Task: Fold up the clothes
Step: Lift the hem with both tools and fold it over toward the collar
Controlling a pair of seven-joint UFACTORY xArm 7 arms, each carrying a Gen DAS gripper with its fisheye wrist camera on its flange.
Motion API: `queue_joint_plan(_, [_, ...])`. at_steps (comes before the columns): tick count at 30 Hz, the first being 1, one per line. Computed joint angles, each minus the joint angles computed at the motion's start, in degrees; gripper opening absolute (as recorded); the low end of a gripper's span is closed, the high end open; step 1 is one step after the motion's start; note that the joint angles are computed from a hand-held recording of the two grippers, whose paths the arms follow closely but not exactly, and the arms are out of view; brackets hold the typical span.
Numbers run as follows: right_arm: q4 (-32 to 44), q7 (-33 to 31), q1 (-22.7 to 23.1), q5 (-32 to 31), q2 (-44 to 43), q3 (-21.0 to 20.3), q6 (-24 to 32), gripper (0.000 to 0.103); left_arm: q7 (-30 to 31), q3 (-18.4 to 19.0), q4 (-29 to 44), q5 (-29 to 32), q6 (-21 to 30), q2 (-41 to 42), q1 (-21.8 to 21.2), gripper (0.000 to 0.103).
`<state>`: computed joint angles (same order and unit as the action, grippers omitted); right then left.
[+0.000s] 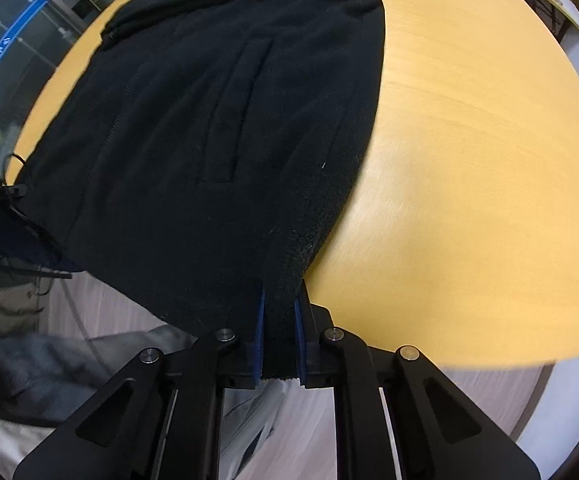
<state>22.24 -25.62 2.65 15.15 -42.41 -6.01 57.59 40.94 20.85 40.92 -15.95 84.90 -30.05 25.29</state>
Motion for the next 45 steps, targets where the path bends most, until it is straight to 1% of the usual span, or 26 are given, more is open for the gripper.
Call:
queue_joint_plan(2, [-0.02,1.1,-0.27,0.54,-5.25,-0.21,3.84,0.01,-0.62,0.99,1.67,0.14,3.48,-1.18,0.82,0.013])
queue_joint_plan(5, [3.19,2.93,1.16,2.43,-8.01,0.38,5.03,0.01,-1.98,1.89,4.85,-1.48,6.43,-1.39,0.96,0.013])
queue_joint_plan(8, [8.64,3.0,3.48,4.52,-5.79,0.19,2.68,0.01,-2.95,2.08,9.73,-5.35,7.58,0.75,-0.79,0.012])
queue_joint_plan(12, [16.16,1.08,5.83,7.25,-0.37,-1.2,-2.33,0.01,-3.36,2.24,17.61,-12.91,7.77,6.07,-3.9,0.012])
queue_joint_plan(14, [20.8,-0.16,7.03,9.07,4.34,-2.04,-4.95,0.01,-3.03,2.28,21.78,-16.26,7.79,8.94,-4.87,0.012])
queue_joint_plan(15, [23.15,-0.46,7.44,9.89,6.66,-2.0,-6.26,0.01,-3.46,1.84,23.57,-18.25,7.46,10.28,-5.34,0.012])
queue_joint_plan(18, [27.9,1.26,7.97,10.86,11.18,0.63,-9.49,0.01,-6.9,-0.95,27.65,-24.71,3.86,14.09,-7.07,0.012])
queue_joint_plan(20, [31.64,4.78,8.48,10.41,15.26,3.88,-12.28,0.01,-6.92,-0.17,31.54,-27.64,4.12,17.39,-6.59,0.011])
queue_joint_plan(22, [37.46,2.57,8.8,11.23,22.55,2.22,-13.92,0.01,-7.33,-1.29,34.37,-30.27,2.39,19.96,-6.24,0.011])
queue_joint_plan(24, [40.39,2.17,8.1,11.41,25.04,2.38,-13.92,0.01,-8.95,-3.2,36.77,-32.62,-0.32,22.55,-6.28,0.011])
queue_joint_plan(25, [42.96,1.33,7.66,12.08,27.48,1.84,-13.49,0.01,-9.83,-4.1,38.1,-33.57,-1.63,23.86,-6.26,0.011])
queue_joint_plan(30, [55.37,1.1,4.77,15.22,42.47,4.26,-15.6,0.01,-16.51,-8.6,46.1,-36.21,-8.1,31.48,-5.82,0.011])
queue_joint_plan(35, [69.14,1.38,0.02,16.28,55.95,6.72,-14.02,0.01,-20.85,-14.05,56.77,-36.26,-13.74,41.01,-5.67,0.011])
queue_joint_plan(38, [77.89,4.26,-2.16,14.64,63.47,8.12,-11.44,0.01,-24.05,-16.95,64.58,-35.72,-16.16,48.19,-5.32,0.011])
queue_joint_plan(40, [83.78,6.22,-3.04,12.8,68.75,9.07,-9.74,0.01,-26.21,-18.43,69.74,-34.24,-17.2,53.29,-5.12,0.011])
queue_joint_plan(45, [97.01,12.3,-3.87,7.53,80.97,11.03,-5.22,0.011,-30.27,-21.21,81.38,-29.46,-16.55,65.23,-3.58,0.011])
